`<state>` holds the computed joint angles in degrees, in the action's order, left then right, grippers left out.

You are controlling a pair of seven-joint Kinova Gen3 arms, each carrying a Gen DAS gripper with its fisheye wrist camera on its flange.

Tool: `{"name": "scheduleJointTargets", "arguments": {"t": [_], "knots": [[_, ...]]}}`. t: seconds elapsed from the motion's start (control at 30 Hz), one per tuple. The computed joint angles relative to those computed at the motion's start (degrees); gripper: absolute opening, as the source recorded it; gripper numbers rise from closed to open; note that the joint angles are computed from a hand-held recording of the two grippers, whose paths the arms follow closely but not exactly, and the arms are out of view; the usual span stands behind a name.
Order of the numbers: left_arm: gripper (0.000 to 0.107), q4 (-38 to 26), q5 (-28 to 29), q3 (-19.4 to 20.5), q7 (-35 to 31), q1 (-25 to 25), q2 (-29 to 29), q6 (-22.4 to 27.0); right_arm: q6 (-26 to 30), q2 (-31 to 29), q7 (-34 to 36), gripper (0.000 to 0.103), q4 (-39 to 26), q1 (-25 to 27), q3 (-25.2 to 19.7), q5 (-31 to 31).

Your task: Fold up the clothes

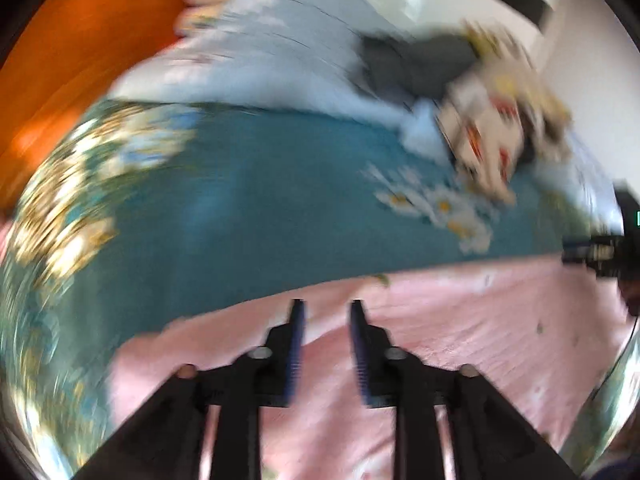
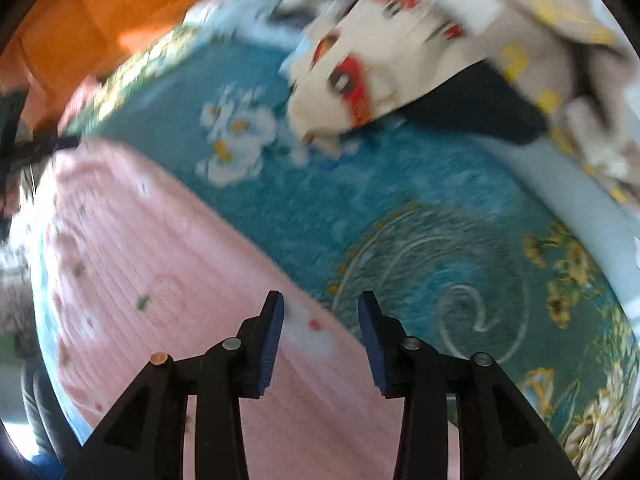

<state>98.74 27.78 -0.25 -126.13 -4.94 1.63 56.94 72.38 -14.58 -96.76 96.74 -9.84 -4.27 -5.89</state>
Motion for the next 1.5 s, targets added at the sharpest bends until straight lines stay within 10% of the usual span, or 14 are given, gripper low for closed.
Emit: {"name": "scheduleJointTargets", "arguments": {"t": [0.13, 0.27, 0.53, 0.6, 0.67, 1.07, 1.5], "knots": [[0.059, 7.7, 4.2, -6.6, 5.5, -6.5, -7.7, -4.0, -5.0, -8.5, -3.8, 0.046, 5.1, -2.3, 9.7, -7.5], [0.062, 17.9, 11.2, -15.9, 8.0, -12.0, -12.0, -5.4, -10.6, -16.7, -6.9, 0.074, 13.2, -7.2, 19.5, -16.8], [0.063, 25.7, 26.4, -19.3, -1.1, -18.8, -4.4, 0.2, -4.1, -21.6, -7.5, 0.074, 17.0, 5.4, 17.9, -21.9], [0.06, 26.9, 29.0, -17.5, -1.7, -19.9, -3.5, -1.6, -2.1, -23.4, -9.2, 0.074, 16.7, 6.3, 17.9, -20.5], [0.029, 27.2, 28.9, -14.9, 0.5, -20.2, -3.3, -4.8, 0.0, -25.0, -10.9, 0.074, 16.0, 7.5, 18.1, -18.6], [0.01, 18.3, 18.9, -10.1, 9.2, -18.1, -2.1, -11.8, 14.3, -35.7, -21.3, 0.074, 6.9, 15.8, 22.9, -3.8], [0.018, 23.3, 26.6, -15.2, 0.4, -20.9, -10.1, -1.6, 29.1, -51.0, -32.4, 0.074, 2.4, 22.5, 30.3, 14.8]]}}
